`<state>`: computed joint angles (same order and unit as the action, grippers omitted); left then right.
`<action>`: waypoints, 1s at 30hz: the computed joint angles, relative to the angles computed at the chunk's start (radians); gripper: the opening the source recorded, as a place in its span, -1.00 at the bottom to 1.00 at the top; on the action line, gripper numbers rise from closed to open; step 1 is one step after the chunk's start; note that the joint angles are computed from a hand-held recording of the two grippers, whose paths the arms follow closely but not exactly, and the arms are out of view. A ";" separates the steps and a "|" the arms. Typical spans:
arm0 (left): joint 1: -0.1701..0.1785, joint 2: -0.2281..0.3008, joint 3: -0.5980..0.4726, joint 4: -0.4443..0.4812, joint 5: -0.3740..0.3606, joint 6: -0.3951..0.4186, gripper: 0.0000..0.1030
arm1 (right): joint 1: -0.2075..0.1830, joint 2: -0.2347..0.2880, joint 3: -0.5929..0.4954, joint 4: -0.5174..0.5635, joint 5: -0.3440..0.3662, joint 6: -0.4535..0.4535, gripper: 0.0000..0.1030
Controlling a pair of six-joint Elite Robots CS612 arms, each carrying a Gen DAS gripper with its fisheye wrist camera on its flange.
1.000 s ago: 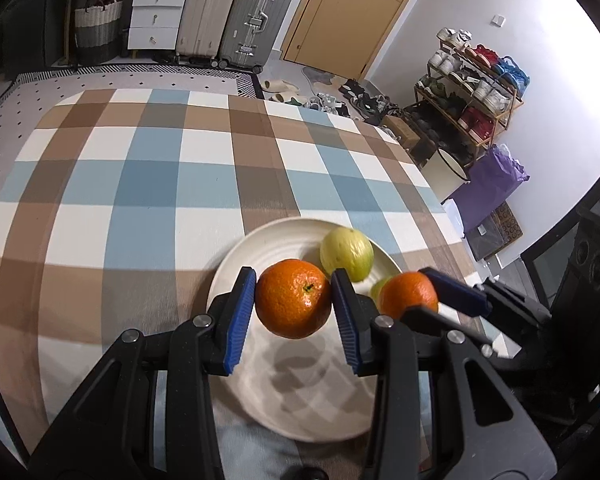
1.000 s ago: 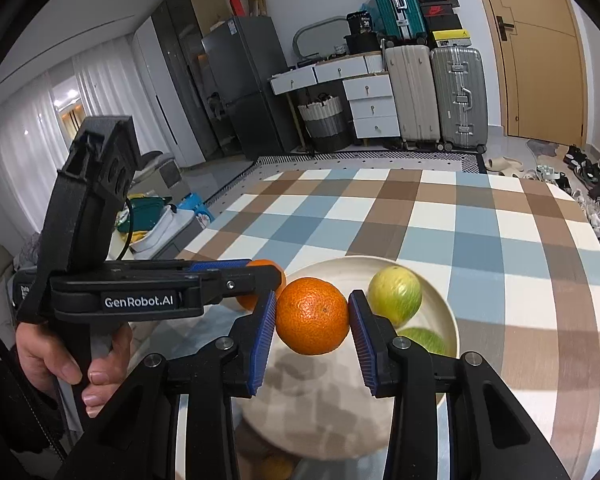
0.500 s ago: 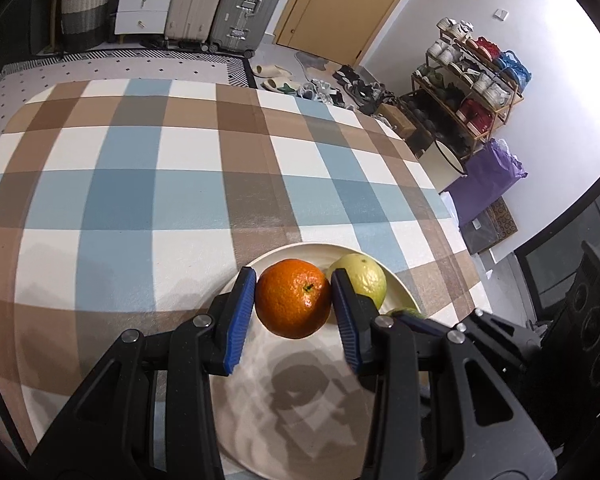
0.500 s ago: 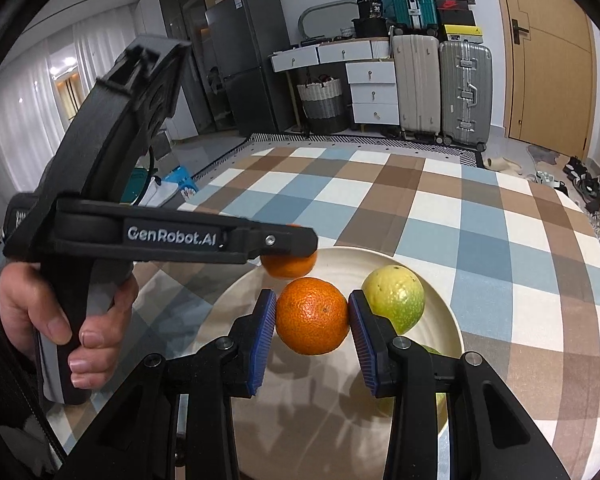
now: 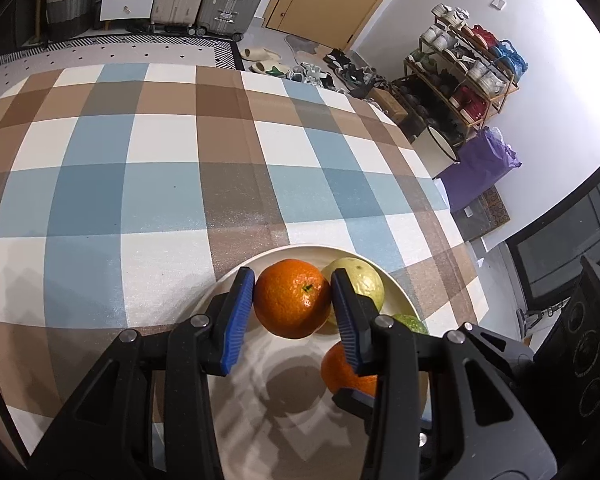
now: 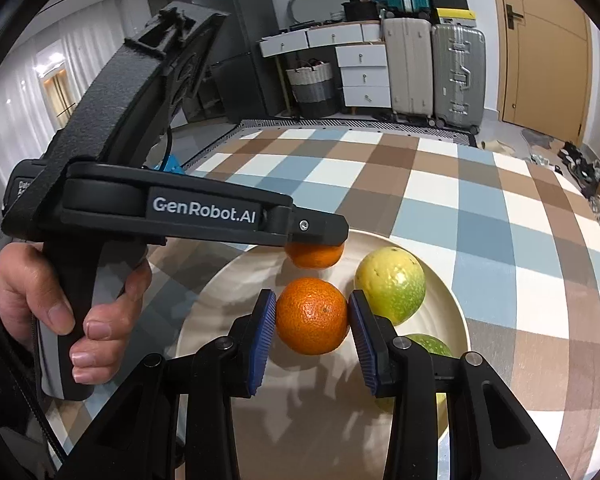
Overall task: Organize fruits
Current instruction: 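Lower both oranges onto the plate and open both tools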
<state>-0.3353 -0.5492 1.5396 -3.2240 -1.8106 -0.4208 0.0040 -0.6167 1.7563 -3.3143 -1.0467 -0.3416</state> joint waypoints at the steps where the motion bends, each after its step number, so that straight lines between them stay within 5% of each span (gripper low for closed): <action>1: 0.000 0.001 -0.004 0.007 -0.004 0.000 -0.31 | 0.001 0.002 -0.002 -0.002 -0.002 0.002 -0.26; 7: 0.002 0.006 -0.019 0.046 -0.021 -0.007 -0.30 | 0.004 0.007 -0.003 -0.012 -0.012 0.030 -0.23; 13: 0.001 -0.003 -0.002 -0.001 -0.012 -0.021 -0.02 | -0.004 0.002 0.022 -0.092 0.012 0.050 -0.04; 30: -0.023 -0.094 0.140 -0.098 0.092 -0.022 0.00 | -0.047 -0.031 0.111 -0.265 0.051 0.144 0.04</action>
